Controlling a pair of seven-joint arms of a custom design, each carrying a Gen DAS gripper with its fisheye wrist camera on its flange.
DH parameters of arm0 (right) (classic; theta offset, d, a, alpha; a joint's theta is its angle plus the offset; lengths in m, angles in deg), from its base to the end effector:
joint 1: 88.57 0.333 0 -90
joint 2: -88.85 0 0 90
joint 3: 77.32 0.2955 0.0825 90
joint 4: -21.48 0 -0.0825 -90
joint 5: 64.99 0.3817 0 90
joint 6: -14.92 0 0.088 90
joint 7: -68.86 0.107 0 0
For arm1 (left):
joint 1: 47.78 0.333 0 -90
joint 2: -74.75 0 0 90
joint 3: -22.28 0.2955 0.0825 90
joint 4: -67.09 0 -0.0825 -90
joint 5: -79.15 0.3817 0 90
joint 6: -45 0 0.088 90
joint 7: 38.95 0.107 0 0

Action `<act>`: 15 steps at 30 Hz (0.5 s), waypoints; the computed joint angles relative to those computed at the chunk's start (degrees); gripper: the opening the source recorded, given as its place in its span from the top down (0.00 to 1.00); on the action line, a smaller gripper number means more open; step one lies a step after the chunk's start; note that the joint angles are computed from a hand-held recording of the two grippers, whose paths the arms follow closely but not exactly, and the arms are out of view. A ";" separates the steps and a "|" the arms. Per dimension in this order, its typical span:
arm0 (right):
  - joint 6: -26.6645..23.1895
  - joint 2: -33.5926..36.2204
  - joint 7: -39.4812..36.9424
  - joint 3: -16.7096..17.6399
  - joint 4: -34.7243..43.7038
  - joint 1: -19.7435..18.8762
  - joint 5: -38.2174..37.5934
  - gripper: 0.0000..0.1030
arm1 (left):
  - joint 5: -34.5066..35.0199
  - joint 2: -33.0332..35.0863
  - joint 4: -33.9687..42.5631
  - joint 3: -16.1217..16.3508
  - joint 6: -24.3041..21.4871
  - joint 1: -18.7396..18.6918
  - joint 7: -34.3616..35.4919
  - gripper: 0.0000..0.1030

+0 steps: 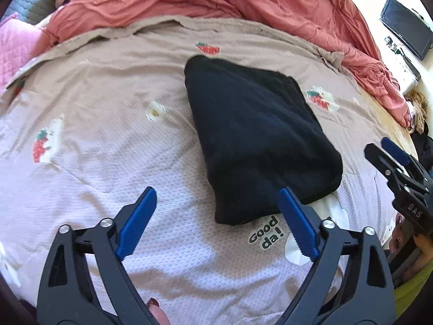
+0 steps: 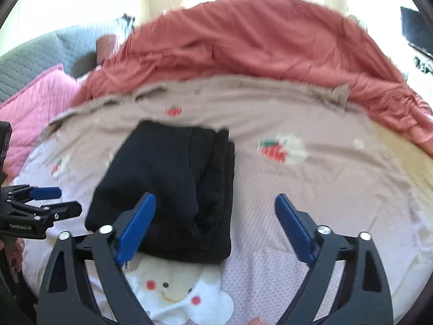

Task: Fold small clothes
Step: 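Pull both open tools back from the folded black shirt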

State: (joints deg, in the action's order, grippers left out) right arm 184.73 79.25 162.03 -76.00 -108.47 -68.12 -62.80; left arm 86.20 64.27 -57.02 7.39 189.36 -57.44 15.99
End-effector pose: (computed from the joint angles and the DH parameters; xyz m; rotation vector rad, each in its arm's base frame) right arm 0.5038 0.1990 0.5137 -1.8808 1.3992 -0.5606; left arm 0.4896 -0.2315 0.5106 -2.0616 1.8760 -0.6739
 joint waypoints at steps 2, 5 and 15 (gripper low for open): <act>3.36 -1.19 3.77 1.65 -1.69 -2.19 -4.25 0.07 | 0.75 -1.18 -0.25 -0.16 0.00 0.17 -0.49 0.10; 6.77 -3.33 8.68 3.94 -3.81 -5.00 -10.28 0.05 | 1.91 -2.48 -0.48 -0.67 -0.20 0.50 -1.17 0.09; 13.37 -11.28 29.25 17.13 -8.84 -21.14 -29.43 0.05 | 7.91 -7.80 -3.08 -2.86 0.18 2.14 -5.43 0.09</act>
